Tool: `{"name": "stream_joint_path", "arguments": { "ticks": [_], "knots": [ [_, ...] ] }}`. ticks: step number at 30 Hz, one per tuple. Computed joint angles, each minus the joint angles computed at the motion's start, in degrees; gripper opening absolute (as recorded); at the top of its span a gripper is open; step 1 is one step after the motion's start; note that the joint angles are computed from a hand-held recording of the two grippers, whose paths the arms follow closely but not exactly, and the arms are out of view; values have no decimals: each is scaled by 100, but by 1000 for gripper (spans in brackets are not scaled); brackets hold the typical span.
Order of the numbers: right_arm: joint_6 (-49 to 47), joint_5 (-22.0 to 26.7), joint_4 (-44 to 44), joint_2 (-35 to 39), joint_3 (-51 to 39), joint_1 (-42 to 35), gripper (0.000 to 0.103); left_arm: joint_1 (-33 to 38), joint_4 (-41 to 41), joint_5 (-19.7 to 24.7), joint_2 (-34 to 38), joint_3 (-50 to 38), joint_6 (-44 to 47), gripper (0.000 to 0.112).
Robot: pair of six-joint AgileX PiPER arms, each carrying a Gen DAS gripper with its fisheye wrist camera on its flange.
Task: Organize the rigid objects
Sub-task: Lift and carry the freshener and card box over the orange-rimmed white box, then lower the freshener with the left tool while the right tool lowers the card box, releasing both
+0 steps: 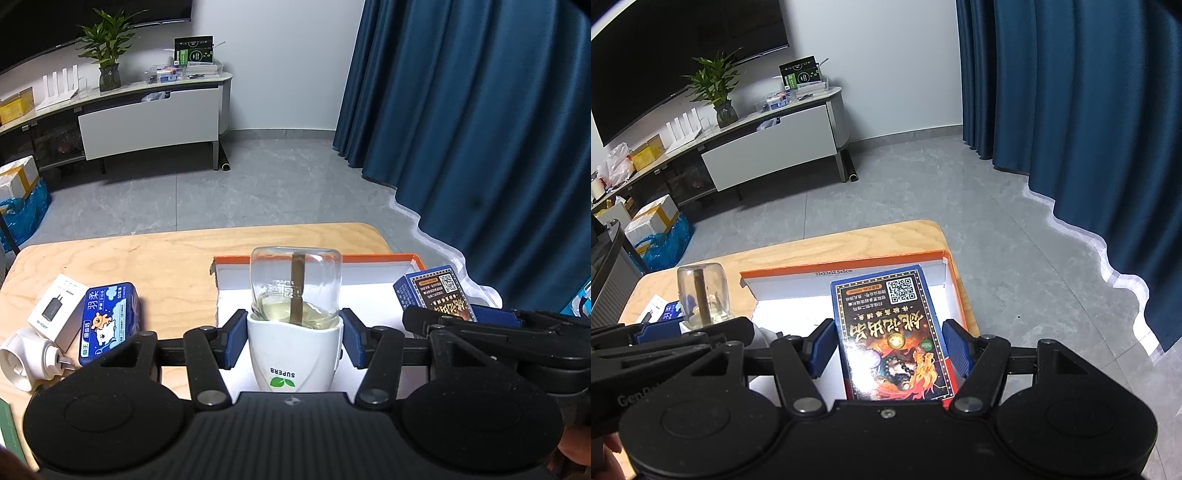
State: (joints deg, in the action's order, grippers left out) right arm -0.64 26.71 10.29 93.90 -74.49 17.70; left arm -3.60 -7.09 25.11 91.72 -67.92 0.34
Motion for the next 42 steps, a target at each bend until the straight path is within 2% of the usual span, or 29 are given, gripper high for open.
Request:
{"name": "stream_joint_path", "arguments": {
  "ticks": [23, 30, 36, 38, 42],
  "knots": [
    [156, 237, -199, 528, -505, 72, 76, 195, -314, -22, 211, -133, 200, 54],
    [482, 267, -550, 776, -726, 203, 76, 311, -830, 130, 478, -386, 545, 54],
    [647, 108, -682, 858, -648, 268, 77, 487, -1658, 251, 762, -585, 1132, 54],
    [699, 24, -805, 883, -630, 311, 78, 507, -1947, 160, 818, -553, 1383, 54],
    [1249, -413, -1690, 583, -264, 472, 79, 451, -2086, -4, 908, -527, 1456, 54]
  ]
}}
